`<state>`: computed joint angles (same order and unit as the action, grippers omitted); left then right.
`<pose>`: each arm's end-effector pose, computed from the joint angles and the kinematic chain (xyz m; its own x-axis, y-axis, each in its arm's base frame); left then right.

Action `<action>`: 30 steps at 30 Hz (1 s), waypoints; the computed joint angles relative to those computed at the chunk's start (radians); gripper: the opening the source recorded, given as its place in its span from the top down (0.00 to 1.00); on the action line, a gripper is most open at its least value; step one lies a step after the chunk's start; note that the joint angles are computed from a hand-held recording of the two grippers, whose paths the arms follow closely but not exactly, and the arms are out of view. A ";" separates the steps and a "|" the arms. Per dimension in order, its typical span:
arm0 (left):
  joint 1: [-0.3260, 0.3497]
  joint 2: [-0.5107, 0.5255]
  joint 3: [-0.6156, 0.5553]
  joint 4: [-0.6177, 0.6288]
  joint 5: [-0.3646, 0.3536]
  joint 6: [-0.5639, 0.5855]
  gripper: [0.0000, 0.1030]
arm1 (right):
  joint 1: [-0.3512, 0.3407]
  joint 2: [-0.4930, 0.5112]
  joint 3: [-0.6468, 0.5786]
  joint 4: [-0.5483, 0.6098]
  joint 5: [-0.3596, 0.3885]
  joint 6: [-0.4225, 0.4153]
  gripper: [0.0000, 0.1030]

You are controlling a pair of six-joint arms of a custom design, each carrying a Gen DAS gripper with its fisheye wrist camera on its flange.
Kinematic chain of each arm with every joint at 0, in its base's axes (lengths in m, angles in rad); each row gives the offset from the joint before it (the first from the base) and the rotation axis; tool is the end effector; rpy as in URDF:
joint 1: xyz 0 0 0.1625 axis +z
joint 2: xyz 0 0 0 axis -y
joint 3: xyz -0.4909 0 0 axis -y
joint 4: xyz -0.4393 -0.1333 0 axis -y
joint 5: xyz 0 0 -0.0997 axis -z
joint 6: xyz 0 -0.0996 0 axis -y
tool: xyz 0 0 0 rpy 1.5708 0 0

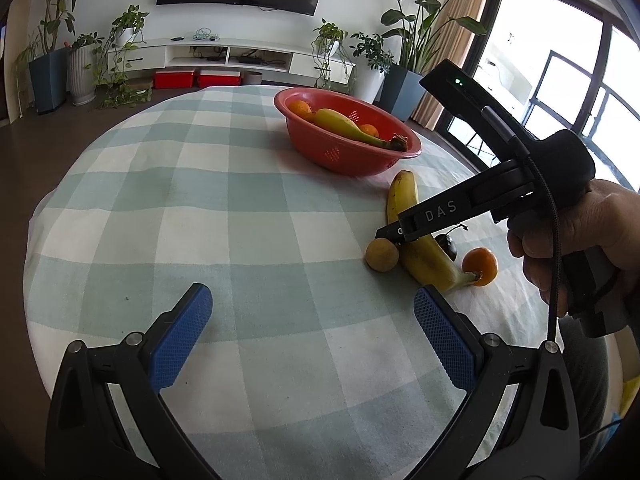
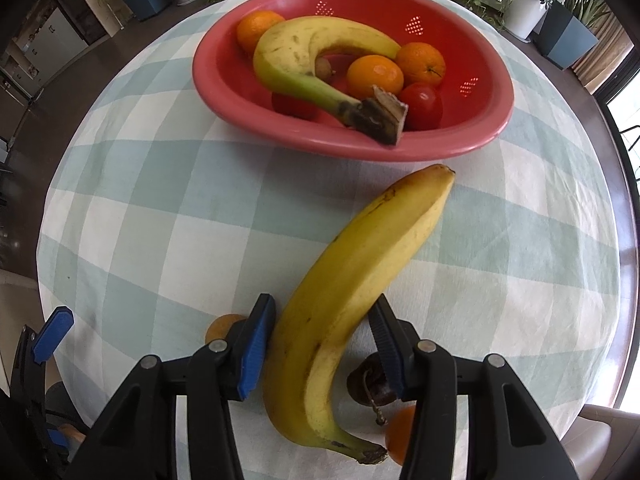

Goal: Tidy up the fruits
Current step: 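Close the right tool around the yellow banana and lift it, then grasp the brown kiwi with the left tool while the right tool holds the banana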

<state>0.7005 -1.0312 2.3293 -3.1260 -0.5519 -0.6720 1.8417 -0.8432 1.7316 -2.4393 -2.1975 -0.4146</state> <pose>-0.2266 -0.4763 0.1354 -0.8543 -0.1836 -0.4862 0.2652 0.6505 -0.7117 0.2599 -0.6560 0.1055 -0.6037 -0.5967 0.5287 -0.5580 0.7899 0.2544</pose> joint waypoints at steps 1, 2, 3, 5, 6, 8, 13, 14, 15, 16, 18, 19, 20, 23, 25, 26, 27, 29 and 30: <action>0.000 0.000 0.000 -0.001 -0.001 0.000 0.01 | -0.002 -0.003 0.004 -0.006 0.004 -0.005 0.51; 0.000 0.000 0.000 -0.001 -0.001 0.000 0.01 | -0.004 -0.006 0.006 -0.011 0.009 -0.009 0.53; 0.000 0.000 0.000 -0.001 -0.001 0.000 0.01 | -0.006 -0.010 0.010 -0.016 0.014 -0.013 0.54; 0.000 0.000 0.000 0.000 -0.001 -0.002 0.01 | -0.011 -0.015 0.015 -0.023 0.026 -0.018 0.58; 0.000 0.000 0.001 -0.003 -0.001 -0.002 0.01 | -0.014 -0.020 0.019 -0.028 0.033 -0.022 0.58; 0.000 0.000 0.001 -0.001 -0.001 -0.003 0.01 | -0.017 -0.027 0.024 -0.033 0.045 -0.026 0.59; 0.003 0.001 0.001 0.002 0.000 -0.008 0.01 | -0.032 -0.056 0.032 -0.018 0.092 -0.016 0.61; 0.003 0.001 0.000 0.005 0.001 -0.009 0.01 | -0.036 -0.063 0.034 -0.013 0.104 -0.013 0.61; 0.004 0.001 -0.001 0.008 0.002 -0.010 0.01 | -0.039 -0.072 0.037 -0.008 0.118 -0.008 0.62; 0.005 0.002 -0.002 0.011 0.004 -0.011 0.01 | -0.046 -0.084 0.040 -0.003 0.134 -0.007 0.62; 0.006 0.003 -0.005 0.019 0.006 -0.013 0.01 | -0.056 -0.104 0.046 0.010 0.172 0.002 0.62; 0.007 0.004 -0.008 0.028 0.008 -0.015 0.01 | -0.061 -0.114 0.049 0.017 0.191 0.006 0.63; 0.007 0.004 -0.010 0.037 0.008 -0.015 0.01 | -0.065 -0.124 0.055 0.019 0.212 0.006 0.63; 0.009 0.006 -0.016 0.053 0.006 -0.010 0.01 | -0.074 -0.156 0.071 0.033 0.258 -0.008 0.64; 0.010 0.005 -0.018 0.064 0.006 -0.015 0.01 | -0.079 -0.175 0.083 0.042 0.281 -0.017 0.66; 0.011 0.004 -0.019 0.072 0.006 -0.019 0.01 | -0.082 -0.183 0.086 0.050 0.294 -0.020 0.66; 0.011 0.004 -0.021 0.083 0.006 -0.025 0.01 | -0.085 -0.190 0.089 0.060 0.306 -0.019 0.66; 0.013 0.003 -0.027 0.103 0.005 -0.028 0.01 | -0.085 -0.197 0.088 0.068 0.323 -0.025 0.66; 0.014 0.004 -0.032 0.118 0.004 -0.030 0.01 | -0.088 -0.202 0.089 0.073 0.328 -0.026 0.66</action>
